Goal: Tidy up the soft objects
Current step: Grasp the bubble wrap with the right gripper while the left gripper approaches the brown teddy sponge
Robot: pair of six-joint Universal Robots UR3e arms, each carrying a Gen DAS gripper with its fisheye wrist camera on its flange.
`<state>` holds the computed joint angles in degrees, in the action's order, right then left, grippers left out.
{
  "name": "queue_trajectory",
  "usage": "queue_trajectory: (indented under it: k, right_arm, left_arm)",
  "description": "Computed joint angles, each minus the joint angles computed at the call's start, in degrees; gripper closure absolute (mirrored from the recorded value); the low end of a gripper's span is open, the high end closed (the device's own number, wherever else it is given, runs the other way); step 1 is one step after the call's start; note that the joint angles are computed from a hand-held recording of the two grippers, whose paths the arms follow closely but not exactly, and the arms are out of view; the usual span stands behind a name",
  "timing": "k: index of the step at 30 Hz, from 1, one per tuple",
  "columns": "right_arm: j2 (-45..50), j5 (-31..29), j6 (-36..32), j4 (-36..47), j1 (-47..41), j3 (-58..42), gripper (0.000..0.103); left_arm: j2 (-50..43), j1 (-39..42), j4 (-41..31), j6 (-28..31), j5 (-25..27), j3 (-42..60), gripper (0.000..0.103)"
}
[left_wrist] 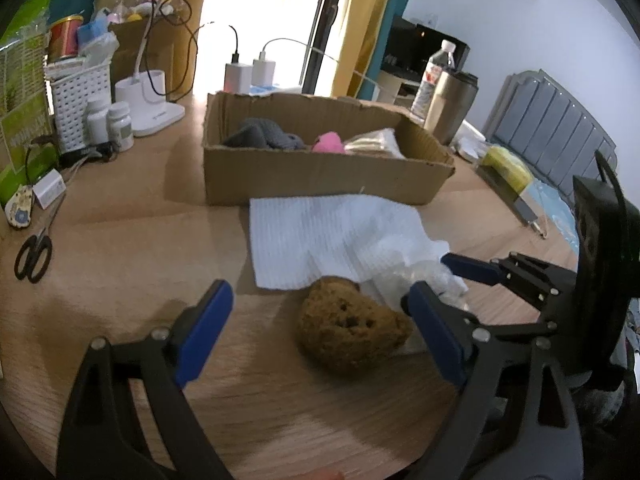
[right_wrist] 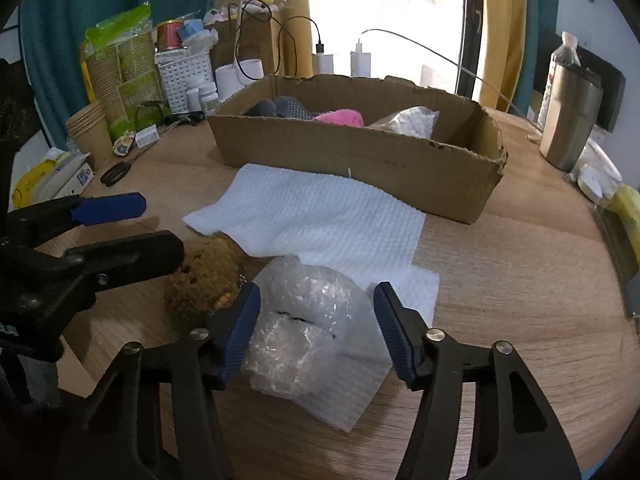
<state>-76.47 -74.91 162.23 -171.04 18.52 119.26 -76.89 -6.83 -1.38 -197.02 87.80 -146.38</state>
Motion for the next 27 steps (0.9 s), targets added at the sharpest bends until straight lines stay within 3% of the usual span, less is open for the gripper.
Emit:
queue_trajectory:
  k: [1,5,24,26,27]
  right_arm:
    - [-0.21,0.83,-0.1,-0.2,-0.5,0.39,0.053]
    - [-1.27,3.4,-1.08,-0.43,-2.14,1.44,0.056]
    - [-8.58,8.25,-2.04,-2.87,-8.77,6.38,0.057]
    - [-8.54,8.16,-2.03,-2.92,-8.64,6.41,0.057]
    - [-8.59,8.16,-2.01,-2.96,-8.6,6.41,0.057]
  left_arm:
    - [-0.91,-0.36,0.01,-0.18,0.27,0.49,0.012]
    - [-3.96,-1.05,0.07,-0.68,0.36,1.91,0.012]
    - [-13.52,-5.48,-0.62,-3.09,5.18,7.04,0.013]
    - [-13.49,-4.64,0.17,-2.42,3.33,6.29,0.016]
    - [-13.39,-4.26,0.35,-2.1,2.49,5.99,0.026]
